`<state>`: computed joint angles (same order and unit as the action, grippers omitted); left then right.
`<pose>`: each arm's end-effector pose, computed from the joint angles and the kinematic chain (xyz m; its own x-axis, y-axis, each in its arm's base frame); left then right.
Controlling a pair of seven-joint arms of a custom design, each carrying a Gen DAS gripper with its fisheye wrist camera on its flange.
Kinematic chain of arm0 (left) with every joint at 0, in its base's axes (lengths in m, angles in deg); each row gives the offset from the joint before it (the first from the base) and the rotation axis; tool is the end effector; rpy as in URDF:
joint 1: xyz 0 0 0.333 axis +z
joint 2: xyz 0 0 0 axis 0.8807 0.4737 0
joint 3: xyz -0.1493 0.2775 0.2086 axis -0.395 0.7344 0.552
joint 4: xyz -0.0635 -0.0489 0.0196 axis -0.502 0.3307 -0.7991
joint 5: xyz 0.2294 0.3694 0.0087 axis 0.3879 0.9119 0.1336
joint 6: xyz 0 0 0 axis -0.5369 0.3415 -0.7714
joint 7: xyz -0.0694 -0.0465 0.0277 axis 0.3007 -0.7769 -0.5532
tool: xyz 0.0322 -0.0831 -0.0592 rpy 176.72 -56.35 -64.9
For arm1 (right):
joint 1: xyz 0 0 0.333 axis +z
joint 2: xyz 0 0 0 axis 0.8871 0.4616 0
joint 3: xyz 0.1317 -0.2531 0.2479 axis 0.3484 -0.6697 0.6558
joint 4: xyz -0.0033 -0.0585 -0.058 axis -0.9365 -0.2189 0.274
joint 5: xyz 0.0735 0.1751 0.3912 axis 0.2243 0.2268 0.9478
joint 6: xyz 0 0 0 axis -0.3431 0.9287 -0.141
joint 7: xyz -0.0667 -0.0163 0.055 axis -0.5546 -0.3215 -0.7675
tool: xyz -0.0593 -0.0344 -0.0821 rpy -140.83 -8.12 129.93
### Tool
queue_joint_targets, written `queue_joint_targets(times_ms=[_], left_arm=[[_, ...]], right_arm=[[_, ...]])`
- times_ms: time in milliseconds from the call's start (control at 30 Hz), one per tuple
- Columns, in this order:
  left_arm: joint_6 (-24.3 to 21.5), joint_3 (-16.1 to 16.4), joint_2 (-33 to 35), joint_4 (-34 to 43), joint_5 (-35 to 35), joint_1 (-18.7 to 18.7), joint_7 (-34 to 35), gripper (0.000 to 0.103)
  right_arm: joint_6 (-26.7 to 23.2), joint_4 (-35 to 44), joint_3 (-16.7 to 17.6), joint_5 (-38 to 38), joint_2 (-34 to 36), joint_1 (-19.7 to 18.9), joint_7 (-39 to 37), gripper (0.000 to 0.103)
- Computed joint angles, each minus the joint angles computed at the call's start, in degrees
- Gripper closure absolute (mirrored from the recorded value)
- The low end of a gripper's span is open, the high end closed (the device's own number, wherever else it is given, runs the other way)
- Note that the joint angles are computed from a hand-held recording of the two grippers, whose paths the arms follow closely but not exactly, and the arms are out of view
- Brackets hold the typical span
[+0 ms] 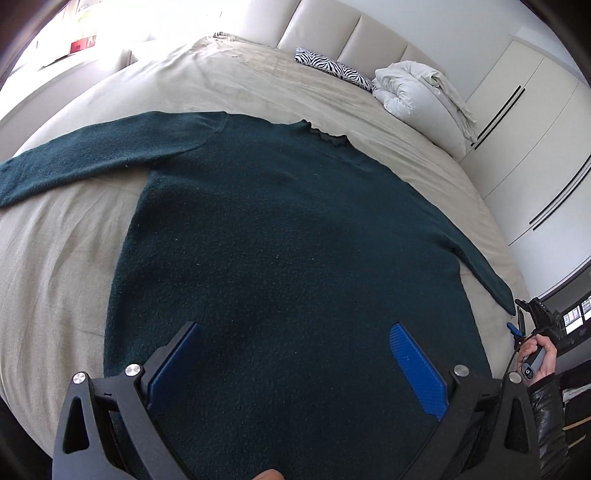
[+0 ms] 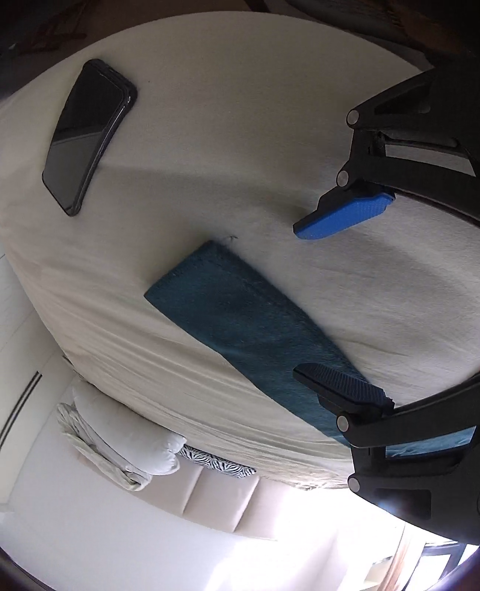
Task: Fold small clothes
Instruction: 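Grasp the sweater sleeve cuff with the right tool and lift it, then lay the sleeve across the sweater body and open the right tool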
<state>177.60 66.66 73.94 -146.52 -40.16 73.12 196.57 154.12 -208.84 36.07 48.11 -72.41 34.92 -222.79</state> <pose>0.7392 0.0545 0.5344 -0.2927 -0.8832 0.3665 -0.8555 0.0706 -0.5130 0.4429 -0.0437 0.4795 -0.7162 -0.1696 -0.6770 0.0773 0.9448 -0.3185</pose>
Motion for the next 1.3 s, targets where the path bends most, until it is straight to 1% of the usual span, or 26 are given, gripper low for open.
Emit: queue_joint_targets(times_ms=[33,67,100,167,200,233,267,300,333,367,400,433,467,533,600,700,767,867,967,1067,1133,1267,1300], left_arm=[[0.81,0.01,0.08,-0.02,-0.1,-0.09,-0.02,0.0],[0.95,-0.01,0.38,0.33,-0.02,-0.17,-0.29,0.0],[0.54,0.06,1.08,1.17,0.33,-0.21,-0.9,0.0],[-0.46,-0.05,2.15,2.36,0.37,0.01,-1.91,0.0],[-1.16,-0.11,2.8,3.05,0.42,0.2,-2.24,0.0],[-1.59,-0.25,3.14,3.36,0.35,0.37,-2.35,0.0],[-2.15,-0.37,3.43,3.64,0.18,0.65,-2.28,0.0],[-2.58,-0.47,3.52,3.71,-0.05,0.91,-2.24,0.0],[-2.73,-0.57,3.68,3.8,-0.39,1.14,-2.1,0.0],[-2.89,-0.68,3.89,4.04,-0.86,1.4,-1.97,0.0],[-3.15,-0.8,4.25,4.46,-1.37,1.69,-1.79,0.0],[-3.56,-0.93,4.55,4.87,-1.94,2.04,-1.58,0.0],[-3.88,-1.06,4.78,5.19,-2.59,2.4,-1.33,0.0],[-4.47,-1.29,5.32,5.82,-3.81,3.03,-1.0,0.0],[-5.03,-1.38,5.54,6.2,-4.77,3.64,-0.73,0.0],[-5.58,-1.54,5.59,6.5,-6.47,4.57,-0.03,0.0],[-5.63,-1.52,5.64,6.8,-7.44,5.06,0.36,0.0],[-5.47,-1.42,5.71,7.3,-8.48,5.67,0.56,0.0],[-5.35,-1.2,6.04,7.99,-9.12,6.28,0.28,0.0],[-4.97,-1.09,6.54,8.69,-9.55,6.88,0.01,0.0],[-4.59,-1.03,6.98,9.11,-9.68,7.22,-0.37,0.0],[-4.18,-1.05,8.24,10.38,-9.3,7.77,-1.53,0.0],[-4.17,-1.06,8.5,10.64,-9.1,7.9,-1.87,0.0]], right_arm=[[2.74,-0.54,0.19,-1.12,0.91,-2.67,0.65,0.045],[4.18,-0.62,0.73,-1.37,1.79,-4.76,0.54,0.047],[5.84,-0.55,2.0,-1.71,2.65,-7.45,0.26,0.05],[9.81,0.35,5.68,-2.45,5.13,-13.6,-0.96,0.054],[11.07,1.09,7.06,-2.18,6.59,-15.58,-1.83,0.06],[11.53,2.22,7.76,-1.63,8.33,-16.75,-2.74,0.067],[12.53,2.89,9.43,-0.88,9.72,-18.97,-3.45,0.069],[13.61,3.81,12.38,0.33,11.23,-22.27,-4.34,0.074],[14.62,4.45,16.09,2.25,12.33,-26.23,-5.73,0.083],[14.34,5.22,17.85,3.43,13.3,-28.18,-6.81,0.088],[13.22,6.34,18.22,4.04,14.36,-28.62,-7.93,0.094],[11.01,8.08,18.31,4.37,15.32,-28.16,-9.16,0.095],[8.5,9.42,18.09,4.45,15.55,-27.47,-11.05,0.096],[1.88,13.78,17.58,1.93,16.23,-25.22,-13.57,0.096],[-2.44,17.92,17.66,-1.42,17.07,-23.5,-15.11,0.097],[-9.37,26.98,18.52,-5.98,20.77,-19.81,-18.87,0.097],[-14.94,34.04,19.73,-9.25,24.41,-16.11,-22.59,0.097],[-21.47,46.16,21.36,-13.4,33.17,-9.34,-29.94,0.097],[-27.32,58.11,22.36,-15.46,42.92,-0.85,-37.65,0.097],[-31.89,68.48,21.77,-16.08,51.58,7.61,-43.15,0.097],[-34.36,75.01,21.22,-15.31,56.63,13.19,-45.29,0.097],[-38.58,87.9,19.98,-12.52,65.68,22.38,-51.77,0.096],[-39.71,91.02,19.25,-12.22,67.54,25.0,-52.59,0.094]])
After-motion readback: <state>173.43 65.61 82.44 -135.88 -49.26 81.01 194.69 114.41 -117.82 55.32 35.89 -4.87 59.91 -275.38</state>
